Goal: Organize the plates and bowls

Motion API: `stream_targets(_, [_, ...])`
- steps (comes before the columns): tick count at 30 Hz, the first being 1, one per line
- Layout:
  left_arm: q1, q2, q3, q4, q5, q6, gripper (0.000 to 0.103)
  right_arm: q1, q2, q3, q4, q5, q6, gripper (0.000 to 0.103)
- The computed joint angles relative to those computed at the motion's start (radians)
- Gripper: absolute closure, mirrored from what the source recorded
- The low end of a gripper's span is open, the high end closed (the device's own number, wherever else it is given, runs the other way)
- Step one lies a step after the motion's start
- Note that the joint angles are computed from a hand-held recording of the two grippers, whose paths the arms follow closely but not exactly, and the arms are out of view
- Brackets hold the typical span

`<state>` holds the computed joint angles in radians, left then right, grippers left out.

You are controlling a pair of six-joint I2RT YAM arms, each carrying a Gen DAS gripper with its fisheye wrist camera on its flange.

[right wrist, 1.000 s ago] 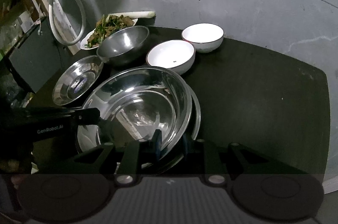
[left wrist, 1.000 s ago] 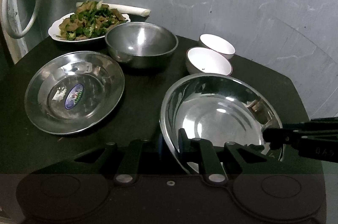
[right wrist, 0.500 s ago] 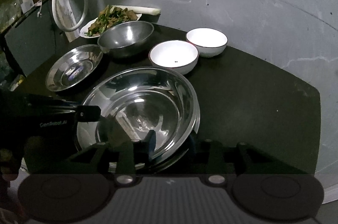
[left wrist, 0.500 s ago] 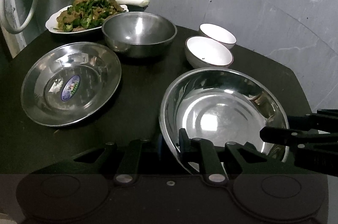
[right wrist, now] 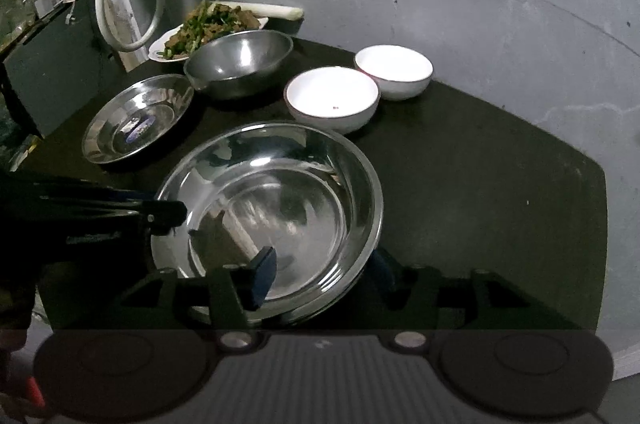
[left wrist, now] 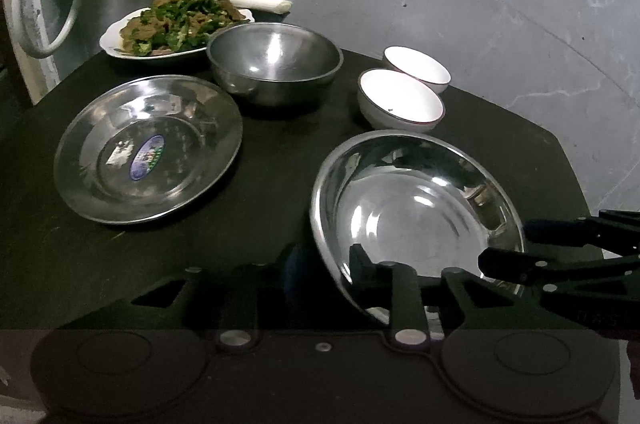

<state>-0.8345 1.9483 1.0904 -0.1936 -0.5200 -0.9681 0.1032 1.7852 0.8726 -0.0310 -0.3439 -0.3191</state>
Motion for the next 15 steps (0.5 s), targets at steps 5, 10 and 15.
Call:
stream_targets(5, [-0.006,-0.044,-0.04,-0.004,-0.023,-0.011,0.052,0.009,-0.011,-0.028,0.038,0.004,0.025,0.027])
stream_targets(10, [-0.016,-0.1,-0.086,-0.007,-0.064,-0.047,0.008,0.011,-0.048,-0.068,0.072,0.019,0.072,0.004])
stream_targets(15, [-0.008,-0.179,-0.163,-0.007,-0.059,-0.101,0.003,0.008,-0.091,-0.108,0.082,0.038,0.126,0.0])
